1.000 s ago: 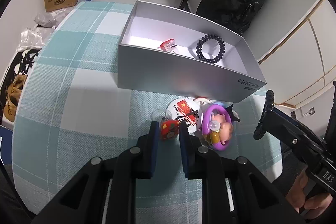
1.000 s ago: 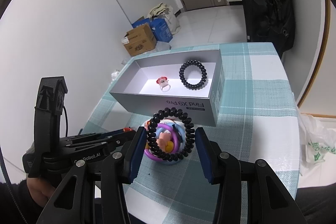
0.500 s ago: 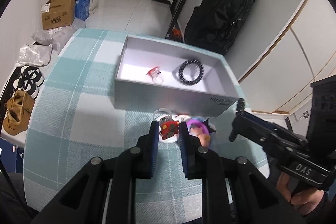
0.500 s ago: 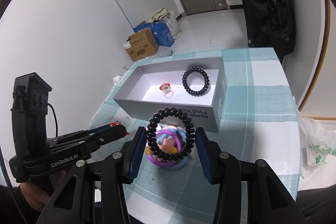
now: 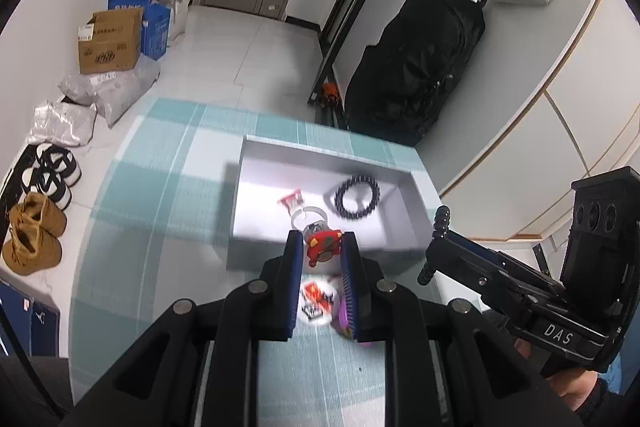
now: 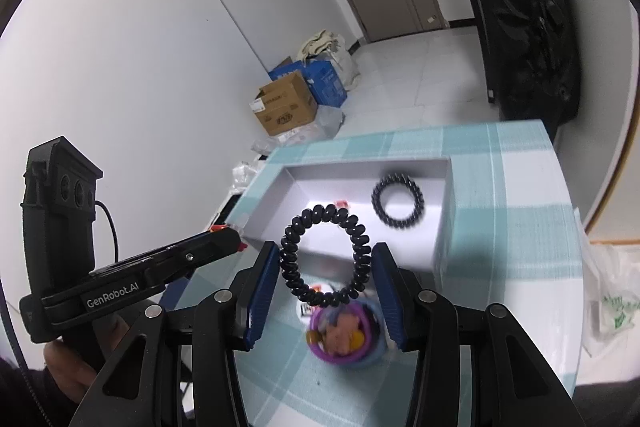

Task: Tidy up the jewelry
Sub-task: 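Grasp the red charm with the left tool while the right tool lifts the bracelet, then release the red charm into the white box with the left tool while the right tool releases the bracelet there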

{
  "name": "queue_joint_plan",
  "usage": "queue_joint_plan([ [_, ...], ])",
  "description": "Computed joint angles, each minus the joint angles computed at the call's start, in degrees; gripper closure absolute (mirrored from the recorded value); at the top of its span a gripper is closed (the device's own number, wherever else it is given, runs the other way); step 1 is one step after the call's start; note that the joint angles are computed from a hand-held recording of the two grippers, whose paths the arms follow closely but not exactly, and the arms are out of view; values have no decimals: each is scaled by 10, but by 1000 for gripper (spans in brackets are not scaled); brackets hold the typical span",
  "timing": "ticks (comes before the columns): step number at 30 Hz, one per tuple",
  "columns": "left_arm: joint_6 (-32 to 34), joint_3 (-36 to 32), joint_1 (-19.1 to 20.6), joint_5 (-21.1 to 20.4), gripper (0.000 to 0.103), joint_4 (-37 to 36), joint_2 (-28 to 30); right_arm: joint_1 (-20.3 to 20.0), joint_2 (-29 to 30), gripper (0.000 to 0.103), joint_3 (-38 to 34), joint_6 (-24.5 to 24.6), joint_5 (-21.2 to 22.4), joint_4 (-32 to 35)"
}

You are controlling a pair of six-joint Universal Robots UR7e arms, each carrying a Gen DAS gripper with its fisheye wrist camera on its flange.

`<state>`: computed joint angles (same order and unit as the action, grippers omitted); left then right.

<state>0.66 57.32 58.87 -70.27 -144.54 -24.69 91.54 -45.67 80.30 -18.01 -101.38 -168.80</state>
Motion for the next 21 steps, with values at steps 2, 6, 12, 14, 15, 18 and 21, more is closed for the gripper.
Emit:
queue_joint_plan([
  [2,3,-10,1,-5,89,1,4,2,7,57,-15,-4,0,8],
  [6,11,-49,4,-10,89,21,23,3,16,57,-37,-13,1,25],
  [12,17,-127,10,-27,89,71,60,0,38,57,-82,-9,7,54],
  [14,16,-155,10,-28,89,85,73,0,47,57,-101,-13,5,62],
  [15,18,-167,11,-28,89,90,80,-1,52,57,-111,-14,5,67],
  [18,21,-210,14,-33,89,114,102,-2,67,57,-141,-17,4,81],
  [21,25,-235,17,-39,89,134,115,-3,80,57,-164,-19,3,90],
])
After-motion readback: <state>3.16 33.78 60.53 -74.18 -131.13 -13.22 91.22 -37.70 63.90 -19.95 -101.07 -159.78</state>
